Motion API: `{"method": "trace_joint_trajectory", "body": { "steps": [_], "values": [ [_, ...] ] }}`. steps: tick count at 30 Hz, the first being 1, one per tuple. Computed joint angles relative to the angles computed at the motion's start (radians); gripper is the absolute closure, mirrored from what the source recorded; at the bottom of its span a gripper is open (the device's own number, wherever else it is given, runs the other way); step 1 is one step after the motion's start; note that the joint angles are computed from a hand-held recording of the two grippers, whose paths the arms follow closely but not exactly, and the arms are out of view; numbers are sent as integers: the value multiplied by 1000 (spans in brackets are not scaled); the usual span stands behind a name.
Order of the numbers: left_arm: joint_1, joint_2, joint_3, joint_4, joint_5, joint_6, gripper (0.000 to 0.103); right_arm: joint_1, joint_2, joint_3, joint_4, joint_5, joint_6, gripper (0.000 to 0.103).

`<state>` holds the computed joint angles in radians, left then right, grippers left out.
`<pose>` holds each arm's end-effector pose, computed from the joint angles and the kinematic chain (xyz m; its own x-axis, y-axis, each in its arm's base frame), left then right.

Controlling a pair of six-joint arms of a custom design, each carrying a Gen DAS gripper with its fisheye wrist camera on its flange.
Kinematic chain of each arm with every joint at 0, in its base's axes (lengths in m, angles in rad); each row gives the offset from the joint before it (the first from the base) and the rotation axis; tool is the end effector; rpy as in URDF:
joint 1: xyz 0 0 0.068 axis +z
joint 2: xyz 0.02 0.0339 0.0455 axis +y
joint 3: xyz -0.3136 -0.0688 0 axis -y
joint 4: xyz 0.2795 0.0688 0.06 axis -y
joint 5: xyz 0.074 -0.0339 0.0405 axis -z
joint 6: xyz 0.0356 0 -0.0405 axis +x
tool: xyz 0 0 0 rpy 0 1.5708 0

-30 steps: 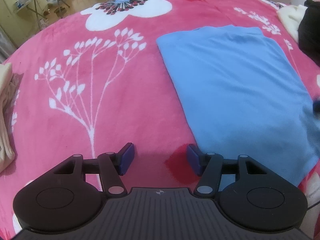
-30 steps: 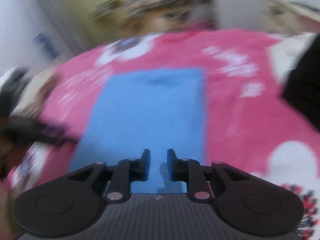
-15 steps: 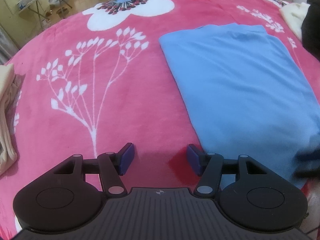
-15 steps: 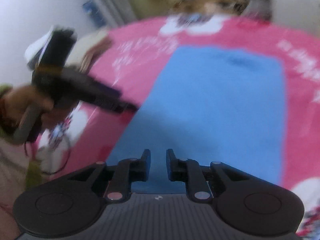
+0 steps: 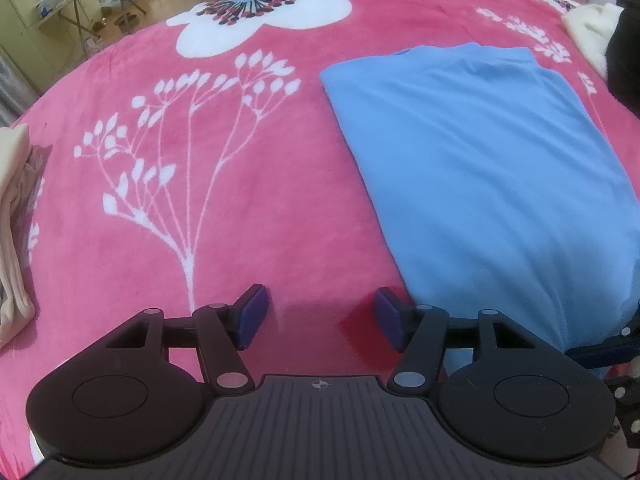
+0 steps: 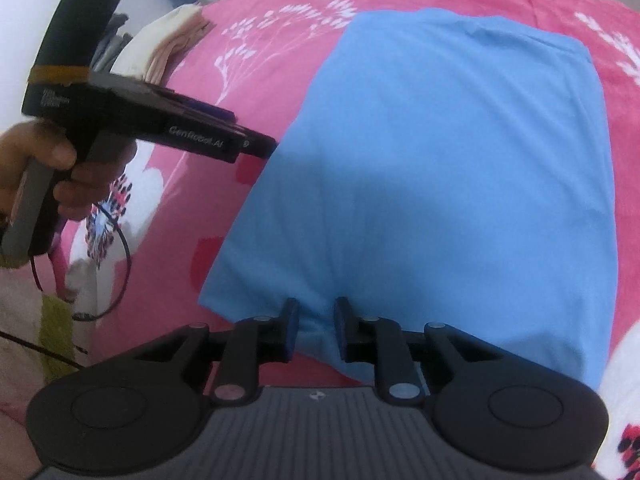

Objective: Fold clothes
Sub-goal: 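Pinch the blue shirt's end with the right gripper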

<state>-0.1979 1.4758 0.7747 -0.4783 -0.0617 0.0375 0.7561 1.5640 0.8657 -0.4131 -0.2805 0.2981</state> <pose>0.2792 -0.0537 0.1900 -0.8992 0.2185 -0.3791 0.2070 0.9757 0.0713 0.2250 0.2257 0.1964 -0.8432 -0.4072 -0.3510 -0.5240 0.7684 0.3674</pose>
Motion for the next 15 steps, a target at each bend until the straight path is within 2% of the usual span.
{"method": "trace_joint_trajectory", "body": {
  "steps": [6, 15],
  "values": [
    [-2, -1, -2, 2, -4, 1, 43, 5, 5, -2, 13, -1, 14, 74],
    [-2, 0, -1, 0, -2, -3, 43, 13, 9, -1, 18, 6, 12, 72]
  ]
}}
